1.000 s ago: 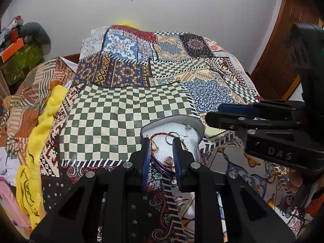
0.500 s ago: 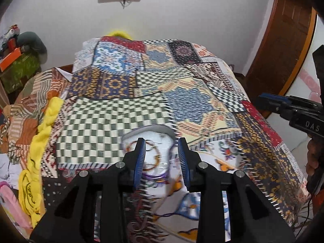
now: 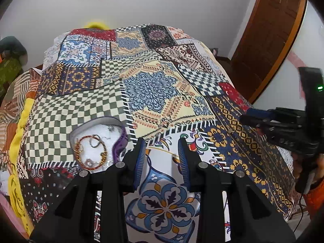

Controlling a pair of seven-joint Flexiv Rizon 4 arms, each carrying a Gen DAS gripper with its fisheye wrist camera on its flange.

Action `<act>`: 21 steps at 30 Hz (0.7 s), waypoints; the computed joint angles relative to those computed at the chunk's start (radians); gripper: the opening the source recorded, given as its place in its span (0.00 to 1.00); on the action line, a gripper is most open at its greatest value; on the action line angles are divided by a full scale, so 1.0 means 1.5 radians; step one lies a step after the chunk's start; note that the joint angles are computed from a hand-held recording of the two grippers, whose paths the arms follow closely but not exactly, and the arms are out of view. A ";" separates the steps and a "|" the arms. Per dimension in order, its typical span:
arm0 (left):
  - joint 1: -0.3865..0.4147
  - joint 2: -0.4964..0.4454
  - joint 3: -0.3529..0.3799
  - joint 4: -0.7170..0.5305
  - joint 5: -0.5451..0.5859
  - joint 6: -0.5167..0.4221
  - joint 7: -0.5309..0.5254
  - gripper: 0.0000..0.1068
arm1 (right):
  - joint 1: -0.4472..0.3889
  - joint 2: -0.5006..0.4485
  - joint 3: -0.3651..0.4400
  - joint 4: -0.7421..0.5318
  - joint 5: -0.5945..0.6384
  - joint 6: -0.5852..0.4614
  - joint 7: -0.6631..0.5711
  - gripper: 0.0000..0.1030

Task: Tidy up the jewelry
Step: 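Move the left gripper back to the quilt while the right gripper grasps a silver ring, then grasp the teal beaded bracelet with the left gripper while the right gripper holds the silver ring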

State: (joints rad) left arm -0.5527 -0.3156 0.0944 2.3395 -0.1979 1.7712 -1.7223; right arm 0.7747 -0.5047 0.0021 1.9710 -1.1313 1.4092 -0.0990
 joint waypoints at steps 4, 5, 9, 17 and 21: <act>0.013 -0.011 -0.015 -0.007 0.006 -0.016 0.002 0.30 | -0.034 -0.042 0.056 -0.013 0.127 -0.013 -0.100 0.26; 0.026 -0.013 -0.028 -0.006 0.009 -0.018 0.002 0.30 | -0.034 -0.047 0.057 -0.013 0.145 -0.009 -0.112 0.26; 0.077 -0.019 -0.077 0.000 0.021 -0.019 0.001 0.30 | -0.004 -0.050 0.016 -0.005 0.158 0.028 -0.125 0.27; 0.088 -0.020 -0.096 0.002 0.034 -0.021 -0.004 0.30 | 0.039 -0.046 -0.033 0.007 0.161 0.043 -0.146 0.20; 0.098 -0.010 -0.116 0.007 0.040 -0.023 -0.005 0.30 | 0.054 -0.044 -0.043 0.007 0.179 0.037 -0.153 0.08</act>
State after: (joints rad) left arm -0.4053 -0.3306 -0.0798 2.3498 -0.1377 1.7360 -1.7301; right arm 0.8560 -0.5701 -0.0619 1.9817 -0.8626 1.4655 -0.3286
